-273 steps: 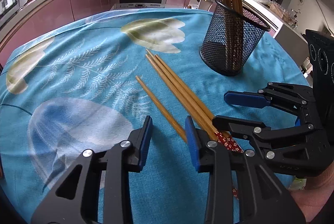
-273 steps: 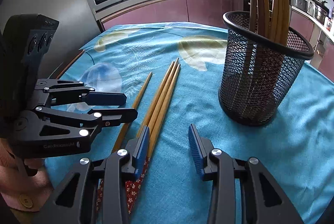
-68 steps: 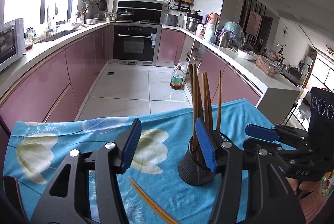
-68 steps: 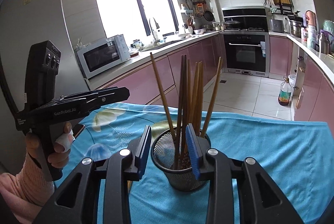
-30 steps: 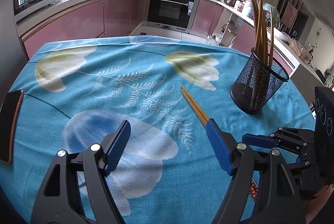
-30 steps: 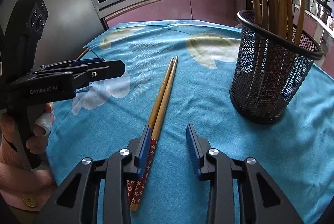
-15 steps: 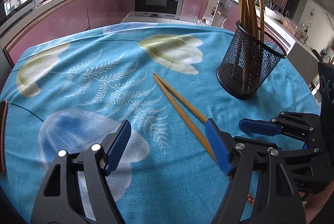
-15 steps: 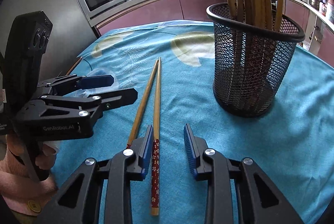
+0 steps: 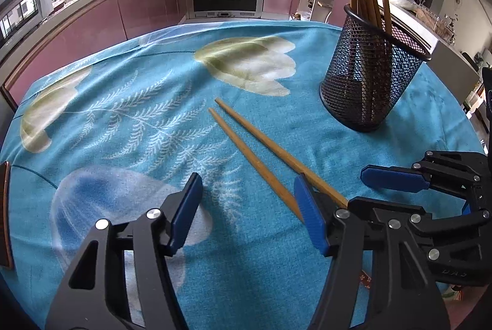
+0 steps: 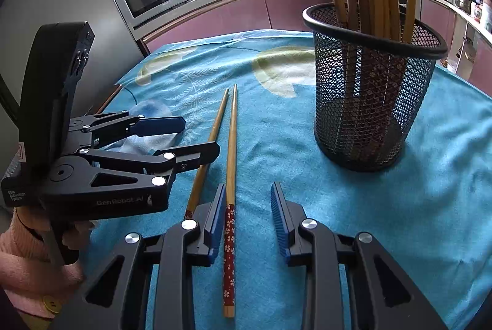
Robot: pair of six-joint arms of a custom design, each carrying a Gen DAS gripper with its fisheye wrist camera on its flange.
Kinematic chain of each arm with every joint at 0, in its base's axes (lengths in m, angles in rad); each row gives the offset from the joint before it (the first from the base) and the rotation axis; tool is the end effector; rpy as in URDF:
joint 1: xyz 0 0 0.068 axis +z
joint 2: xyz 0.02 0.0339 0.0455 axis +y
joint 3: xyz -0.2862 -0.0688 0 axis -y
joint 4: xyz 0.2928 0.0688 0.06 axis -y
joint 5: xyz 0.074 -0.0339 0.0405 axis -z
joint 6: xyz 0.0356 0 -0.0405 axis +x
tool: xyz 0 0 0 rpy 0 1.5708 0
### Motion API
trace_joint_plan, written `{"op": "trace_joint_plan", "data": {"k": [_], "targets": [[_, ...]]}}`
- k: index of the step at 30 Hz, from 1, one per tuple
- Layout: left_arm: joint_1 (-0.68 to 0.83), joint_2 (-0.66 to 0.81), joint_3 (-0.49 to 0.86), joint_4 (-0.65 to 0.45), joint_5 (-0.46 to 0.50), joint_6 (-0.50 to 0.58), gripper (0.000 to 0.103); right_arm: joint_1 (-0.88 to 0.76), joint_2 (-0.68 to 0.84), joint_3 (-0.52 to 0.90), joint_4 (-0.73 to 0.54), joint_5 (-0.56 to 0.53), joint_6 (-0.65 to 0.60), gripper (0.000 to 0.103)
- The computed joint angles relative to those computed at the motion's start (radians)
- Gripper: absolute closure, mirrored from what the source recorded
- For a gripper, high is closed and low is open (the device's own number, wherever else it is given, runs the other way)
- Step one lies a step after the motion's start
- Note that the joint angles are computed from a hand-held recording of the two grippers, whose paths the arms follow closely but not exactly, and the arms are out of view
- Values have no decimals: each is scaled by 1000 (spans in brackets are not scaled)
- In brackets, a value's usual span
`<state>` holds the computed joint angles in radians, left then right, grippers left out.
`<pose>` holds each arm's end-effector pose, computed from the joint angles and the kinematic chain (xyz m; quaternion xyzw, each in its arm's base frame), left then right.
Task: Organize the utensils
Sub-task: 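Close the right tool on a red-ended chopstick while the left tool grasps another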
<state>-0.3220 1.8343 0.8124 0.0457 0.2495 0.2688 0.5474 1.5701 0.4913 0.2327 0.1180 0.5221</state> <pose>0.3380 -0.1220 0.0815 0.3111 0.8970 -0.1267 0.2874 0.2442 0.1440 0.0881 0.0091 0.9336 0.1329 0.3326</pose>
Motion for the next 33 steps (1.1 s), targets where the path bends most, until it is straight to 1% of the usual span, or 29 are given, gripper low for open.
{"op": "trace_joint_plan", "data": {"k": [1, 4, 5, 6, 8, 9, 10, 12, 17, 20, 22, 24, 29, 30, 32, 33], "targets": [[0, 0, 2, -2, -2, 6, 46, 1, 1, 1, 0, 0, -2, 75], [5, 3, 9, -11, 3, 20, 54, 12, 7, 9, -6, 7, 1, 76], [8, 4, 10, -12, 8, 25, 57, 15, 8, 11, -8, 6, 0, 78], [11, 6, 11, -11, 12, 27, 59, 19, 12, 16, -12, 6, 0, 82], [15, 8, 11, -7, 14, 34, 62, 25, 20, 24, -17, 6, -1, 84], [18, 8, 12, -7, 19, 39, 68, 29, 22, 27, -20, 9, 1, 85], [22, 8, 11, -8, 25, 43, 69, 29, 24, 30, -23, 6, 1, 89], [30, 15, 18, -11, 36, 49, 76, 32, 27, 34, -27, -6, -1, 93], [66, 27, 40, -44, 98, 61, 80, 29, 49, 74, -58, -7, -21, 91], [71, 28, 39, -40, 93, 54, 79, 27, 85, 123, -80, 6, -54, 88], [71, 27, 38, -37, 85, 54, 79, 18, 116, 158, -90, 11, -70, 88], [75, 22, 34, -38, 76, 58, 76, 16, 143, 195, -104, 24, -88, 88], [81, 30, 42, -39, 81, 58, 76, 9, 196, 257, -125, 44, -130, 88], [79, 34, 43, -33, 79, 59, 76, 6, 200, 262, -125, 42, -133, 88], [72, 38, 44, -25, 71, 61, 78, -1, 202, 263, -123, 36, -130, 93], [69, 40, 46, -23, 68, 63, 81, -3, 200, 260, -121, 35, -125, 96]]}}
